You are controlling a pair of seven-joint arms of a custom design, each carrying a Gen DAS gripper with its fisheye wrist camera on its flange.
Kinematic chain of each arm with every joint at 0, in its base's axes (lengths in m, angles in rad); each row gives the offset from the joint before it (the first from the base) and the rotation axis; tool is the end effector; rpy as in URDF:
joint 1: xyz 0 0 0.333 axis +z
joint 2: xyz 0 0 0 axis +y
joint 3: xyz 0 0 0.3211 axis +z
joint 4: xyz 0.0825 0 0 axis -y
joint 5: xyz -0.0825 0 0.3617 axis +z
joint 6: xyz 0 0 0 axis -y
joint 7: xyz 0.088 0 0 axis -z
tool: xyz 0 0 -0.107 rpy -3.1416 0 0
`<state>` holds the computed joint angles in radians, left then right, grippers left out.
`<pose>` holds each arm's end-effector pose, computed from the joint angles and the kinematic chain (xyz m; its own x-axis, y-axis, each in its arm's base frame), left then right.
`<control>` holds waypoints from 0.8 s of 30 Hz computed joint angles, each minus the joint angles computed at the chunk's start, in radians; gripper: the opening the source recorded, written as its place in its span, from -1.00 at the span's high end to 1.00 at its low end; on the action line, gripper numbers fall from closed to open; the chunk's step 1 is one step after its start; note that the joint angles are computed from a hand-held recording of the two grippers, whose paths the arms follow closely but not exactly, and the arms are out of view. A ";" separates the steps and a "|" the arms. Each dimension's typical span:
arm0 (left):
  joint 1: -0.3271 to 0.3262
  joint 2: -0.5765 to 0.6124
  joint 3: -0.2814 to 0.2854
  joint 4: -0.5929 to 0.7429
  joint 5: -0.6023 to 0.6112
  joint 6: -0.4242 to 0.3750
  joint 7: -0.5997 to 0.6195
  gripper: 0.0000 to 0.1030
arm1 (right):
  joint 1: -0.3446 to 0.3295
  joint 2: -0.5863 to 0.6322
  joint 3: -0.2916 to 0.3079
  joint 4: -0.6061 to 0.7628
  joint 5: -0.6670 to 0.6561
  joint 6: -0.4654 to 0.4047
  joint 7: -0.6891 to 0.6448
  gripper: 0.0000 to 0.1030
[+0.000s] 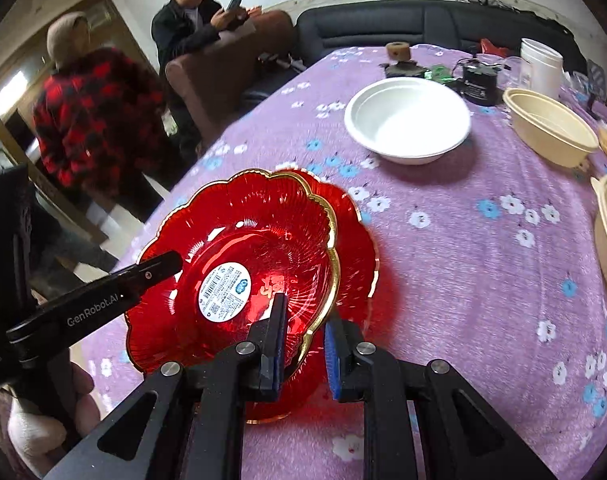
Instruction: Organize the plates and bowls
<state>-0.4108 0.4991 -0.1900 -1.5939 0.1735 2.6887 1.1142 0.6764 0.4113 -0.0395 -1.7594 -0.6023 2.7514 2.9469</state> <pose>0.5987 -0.3865 0.4324 -0.2752 -0.9413 0.1957 -0.8338 0.1323 -0.5360 0.5287 0.4241 0.4110 -0.1306 -0.9432 -0.3055 -0.7843 0.2868 -0.5502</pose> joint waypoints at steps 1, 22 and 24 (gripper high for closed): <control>0.001 0.002 0.002 0.000 0.002 0.002 0.002 0.51 | -0.003 0.012 0.006 0.015 0.009 -0.012 -0.013 0.62; -0.105 -0.108 0.131 -0.118 0.360 0.098 -0.245 -0.35 | 0.054 0.134 -0.029 0.210 -0.069 -0.205 0.001 0.17; -0.094 -0.129 0.122 -0.143 0.378 0.119 -0.273 -0.36 | 0.055 0.127 -0.035 0.195 -0.080 -0.180 0.028 0.16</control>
<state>-0.5050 0.3702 -0.0682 -1.7365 0.5511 2.8078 0.8414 0.7309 0.5386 -0.0745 -1.5644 -0.6824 2.5716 2.9751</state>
